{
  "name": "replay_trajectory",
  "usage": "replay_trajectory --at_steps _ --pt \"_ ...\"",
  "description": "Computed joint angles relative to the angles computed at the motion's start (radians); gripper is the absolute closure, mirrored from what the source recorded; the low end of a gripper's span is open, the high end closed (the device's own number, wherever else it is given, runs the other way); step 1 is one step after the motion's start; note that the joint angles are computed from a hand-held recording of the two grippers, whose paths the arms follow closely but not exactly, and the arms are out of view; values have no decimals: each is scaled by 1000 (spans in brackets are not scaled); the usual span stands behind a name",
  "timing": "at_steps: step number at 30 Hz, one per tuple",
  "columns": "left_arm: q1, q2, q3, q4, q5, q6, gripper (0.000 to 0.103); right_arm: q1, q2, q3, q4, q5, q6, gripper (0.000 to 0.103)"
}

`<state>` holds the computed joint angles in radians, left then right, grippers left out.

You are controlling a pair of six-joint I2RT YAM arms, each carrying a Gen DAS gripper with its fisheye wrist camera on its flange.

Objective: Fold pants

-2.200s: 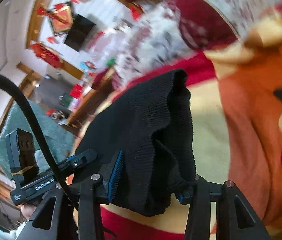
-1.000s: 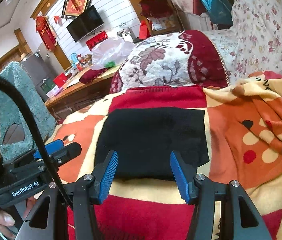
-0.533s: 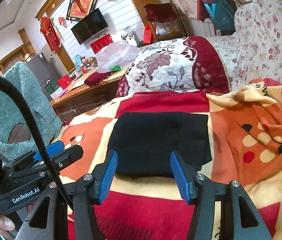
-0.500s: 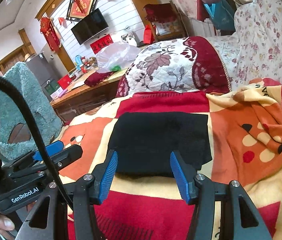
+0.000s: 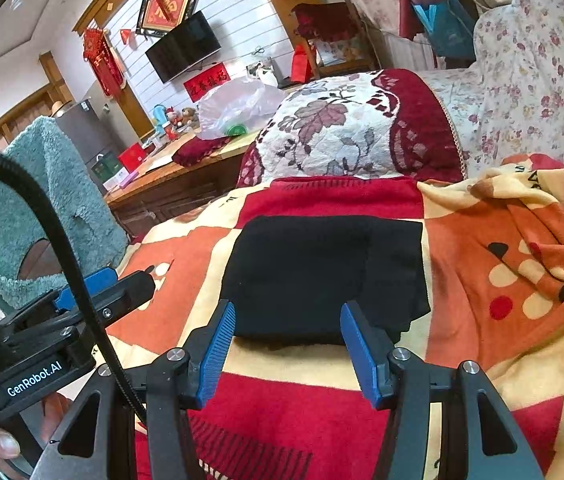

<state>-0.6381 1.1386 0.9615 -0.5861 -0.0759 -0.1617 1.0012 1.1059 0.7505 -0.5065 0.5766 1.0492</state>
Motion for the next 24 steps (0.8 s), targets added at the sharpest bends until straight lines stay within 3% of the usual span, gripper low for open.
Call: replay_trajectory --at_steps 24 --pt "-6 19 -16 24 -10 3 38 -27 26 -11 49 -48 -24 50"
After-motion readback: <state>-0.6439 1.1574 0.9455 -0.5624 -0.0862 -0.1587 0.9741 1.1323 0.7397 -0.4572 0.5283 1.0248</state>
